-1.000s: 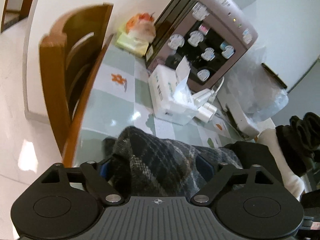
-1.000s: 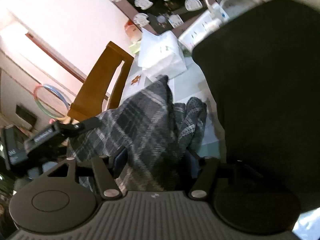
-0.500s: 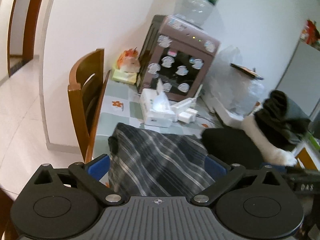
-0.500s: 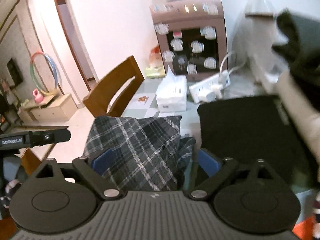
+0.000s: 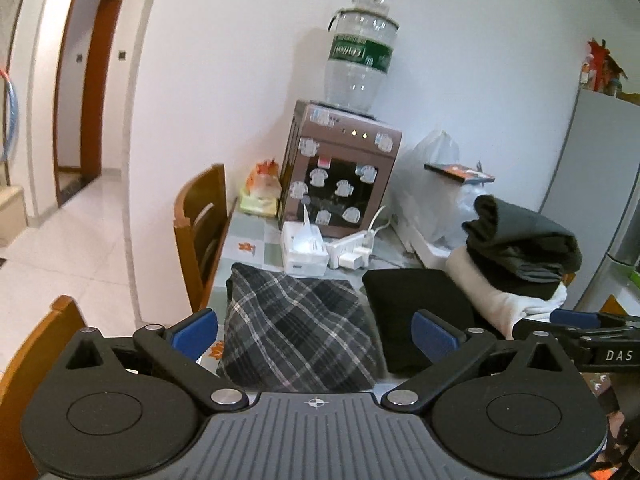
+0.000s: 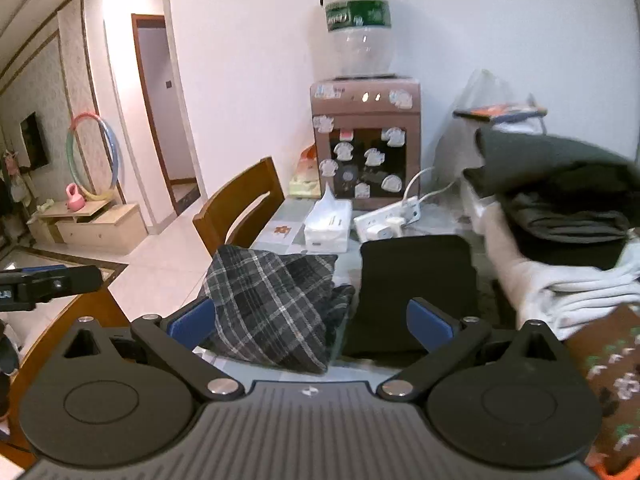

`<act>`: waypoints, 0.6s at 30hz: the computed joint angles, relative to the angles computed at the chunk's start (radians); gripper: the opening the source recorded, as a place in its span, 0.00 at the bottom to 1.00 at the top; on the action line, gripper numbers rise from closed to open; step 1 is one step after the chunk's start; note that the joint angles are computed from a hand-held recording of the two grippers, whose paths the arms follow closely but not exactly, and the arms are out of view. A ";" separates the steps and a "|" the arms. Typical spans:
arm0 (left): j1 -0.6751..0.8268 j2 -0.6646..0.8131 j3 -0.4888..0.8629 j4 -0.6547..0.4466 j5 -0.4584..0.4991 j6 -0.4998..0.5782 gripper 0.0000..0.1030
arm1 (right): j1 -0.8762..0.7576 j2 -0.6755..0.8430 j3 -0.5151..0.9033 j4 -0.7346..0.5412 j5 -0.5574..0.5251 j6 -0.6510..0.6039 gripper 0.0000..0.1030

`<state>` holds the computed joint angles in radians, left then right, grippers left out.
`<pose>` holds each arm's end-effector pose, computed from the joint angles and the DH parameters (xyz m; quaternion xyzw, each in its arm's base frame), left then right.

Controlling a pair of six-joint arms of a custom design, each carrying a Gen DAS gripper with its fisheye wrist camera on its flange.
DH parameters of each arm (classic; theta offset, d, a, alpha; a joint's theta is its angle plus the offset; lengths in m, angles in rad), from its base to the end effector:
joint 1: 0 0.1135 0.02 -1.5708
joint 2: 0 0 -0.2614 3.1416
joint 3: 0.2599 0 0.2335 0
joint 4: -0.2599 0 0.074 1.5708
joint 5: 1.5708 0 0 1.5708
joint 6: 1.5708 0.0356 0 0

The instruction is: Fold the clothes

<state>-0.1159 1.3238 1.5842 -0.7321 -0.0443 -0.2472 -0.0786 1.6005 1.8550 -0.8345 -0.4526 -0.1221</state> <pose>0.2548 -0.0281 0.4333 -0.0675 0.8500 -0.0757 0.5170 0.3200 -0.0096 0.4316 -0.1253 0.8548 0.1500 0.4807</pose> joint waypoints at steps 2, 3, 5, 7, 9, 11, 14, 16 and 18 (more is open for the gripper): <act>-0.092 -0.048 -0.003 -0.033 -0.123 -0.022 1.00 | -0.044 -0.042 -0.018 -0.019 -0.043 -0.034 1.00; -0.141 -0.064 0.001 -0.053 -0.187 -0.034 1.00 | -0.071 -0.060 -0.023 -0.034 -0.072 -0.055 1.00; -0.265 -0.081 0.028 -0.110 -0.332 -0.076 1.00 | -0.130 -0.081 -0.014 -0.081 -0.137 -0.102 1.00; -0.402 -0.081 0.067 -0.178 -0.483 -0.135 1.00 | -0.187 -0.088 0.007 -0.137 -0.195 -0.156 1.00; -0.532 -0.066 0.108 -0.242 -0.613 -0.208 1.00 | -0.248 -0.084 0.043 -0.206 -0.249 -0.218 1.00; -0.674 -0.028 0.162 -0.319 -0.755 -0.312 1.00 | -0.319 -0.072 0.089 -0.288 -0.313 -0.291 1.00; -0.852 0.064 0.265 -0.471 -0.927 -0.499 1.00 | -0.427 -0.033 0.174 -0.434 -0.406 -0.416 1.00; -0.962 0.153 0.364 -0.622 -1.020 -0.660 1.00 | -0.502 0.005 0.242 -0.543 -0.463 -0.514 1.00; -1.051 0.251 0.477 -0.790 -1.073 -0.837 1.00 | -0.568 0.039 0.298 -0.636 -0.509 -0.601 1.00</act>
<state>-1.1671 1.5744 2.0608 -1.5222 -1.1172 -1.0844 -0.6468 1.6397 2.1528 -1.4705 -0.9613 -0.7230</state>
